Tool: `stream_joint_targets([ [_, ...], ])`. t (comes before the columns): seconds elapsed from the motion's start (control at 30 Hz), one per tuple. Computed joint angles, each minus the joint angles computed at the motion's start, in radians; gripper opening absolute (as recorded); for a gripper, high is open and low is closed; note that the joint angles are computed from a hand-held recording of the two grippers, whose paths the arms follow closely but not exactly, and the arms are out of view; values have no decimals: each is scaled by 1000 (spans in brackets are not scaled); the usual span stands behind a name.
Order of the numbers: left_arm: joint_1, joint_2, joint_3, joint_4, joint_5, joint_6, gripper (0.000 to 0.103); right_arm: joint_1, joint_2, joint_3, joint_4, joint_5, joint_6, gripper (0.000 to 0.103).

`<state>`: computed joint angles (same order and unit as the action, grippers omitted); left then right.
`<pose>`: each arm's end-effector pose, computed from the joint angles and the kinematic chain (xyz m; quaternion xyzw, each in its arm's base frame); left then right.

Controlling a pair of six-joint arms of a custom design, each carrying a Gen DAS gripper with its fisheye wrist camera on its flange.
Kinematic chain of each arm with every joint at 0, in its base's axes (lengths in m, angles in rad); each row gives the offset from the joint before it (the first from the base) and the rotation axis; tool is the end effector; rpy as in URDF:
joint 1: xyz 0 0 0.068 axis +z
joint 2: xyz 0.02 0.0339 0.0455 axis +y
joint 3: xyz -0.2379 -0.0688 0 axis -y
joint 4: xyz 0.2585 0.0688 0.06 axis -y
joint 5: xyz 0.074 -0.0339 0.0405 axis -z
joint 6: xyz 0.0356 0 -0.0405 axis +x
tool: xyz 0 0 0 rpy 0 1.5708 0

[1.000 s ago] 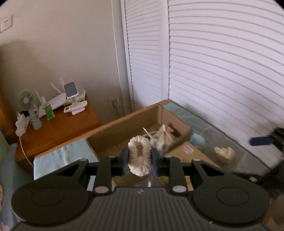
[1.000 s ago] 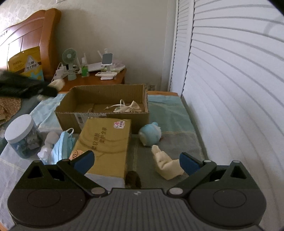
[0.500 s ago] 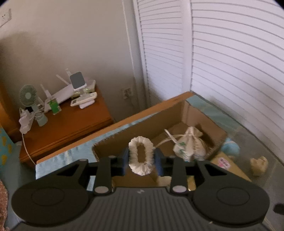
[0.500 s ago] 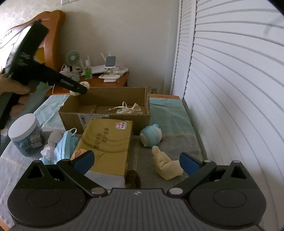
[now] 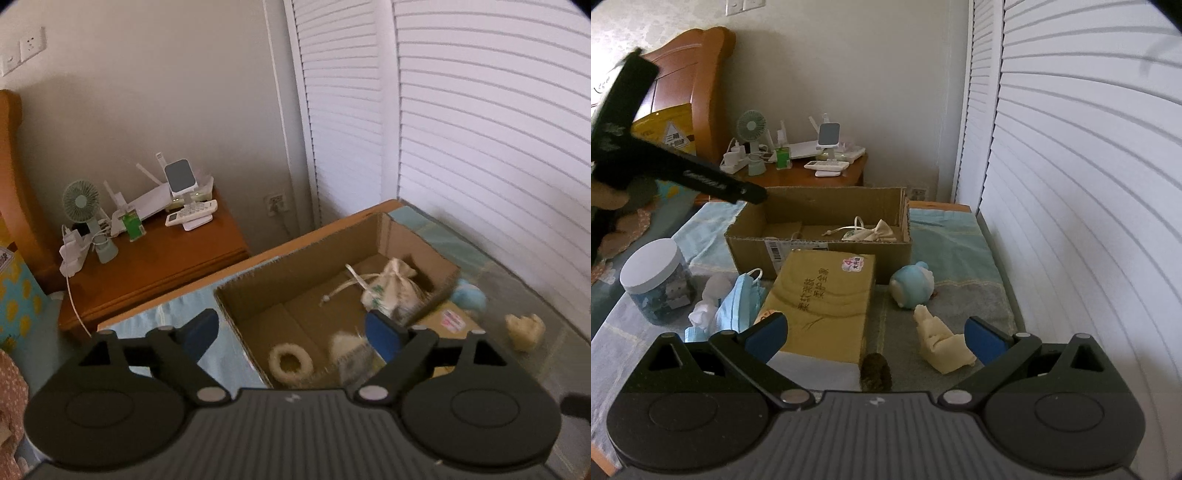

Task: Organize soft objects
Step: 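Move the left tool back toward the blue face masks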

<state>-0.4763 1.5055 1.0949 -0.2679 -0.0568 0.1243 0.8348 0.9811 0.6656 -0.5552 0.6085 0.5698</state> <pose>0.3126 -0.1590 0.2340 0.2550 0.8650 -0.0503 0.4291 0.1618 0.1483 0.2091 -0.0166 0.9019 -0.0035 0.4315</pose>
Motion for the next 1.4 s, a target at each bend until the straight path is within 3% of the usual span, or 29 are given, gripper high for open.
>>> stream_joint_targets([
  [0.23, -63, -240, -231, 17, -55, -49, 100, 26, -22, -18, -12, 2, 7, 103],
  [0.47, -133, -418, -411, -23, -98, -158, 102, 41, -59, -53, -43, 2, 32, 103],
  [0.63, -207, -484, -502, -31, -195, -230, 102, 41, -94, -84, -67, 1, 43, 103],
  [0.83, -298, -514, -579, -2, -321, -278, 102, 26, -117, -119, -71, -5, 40, 103],
  [1.13, -305, -482, -623, 39, -266, -358, 102, 6, -99, -150, -54, -24, 27, 103],
  [1.4, -290, -415, -620, 85, -240, -361, 99, -15, -47, -152, -30, -32, 22, 103],
])
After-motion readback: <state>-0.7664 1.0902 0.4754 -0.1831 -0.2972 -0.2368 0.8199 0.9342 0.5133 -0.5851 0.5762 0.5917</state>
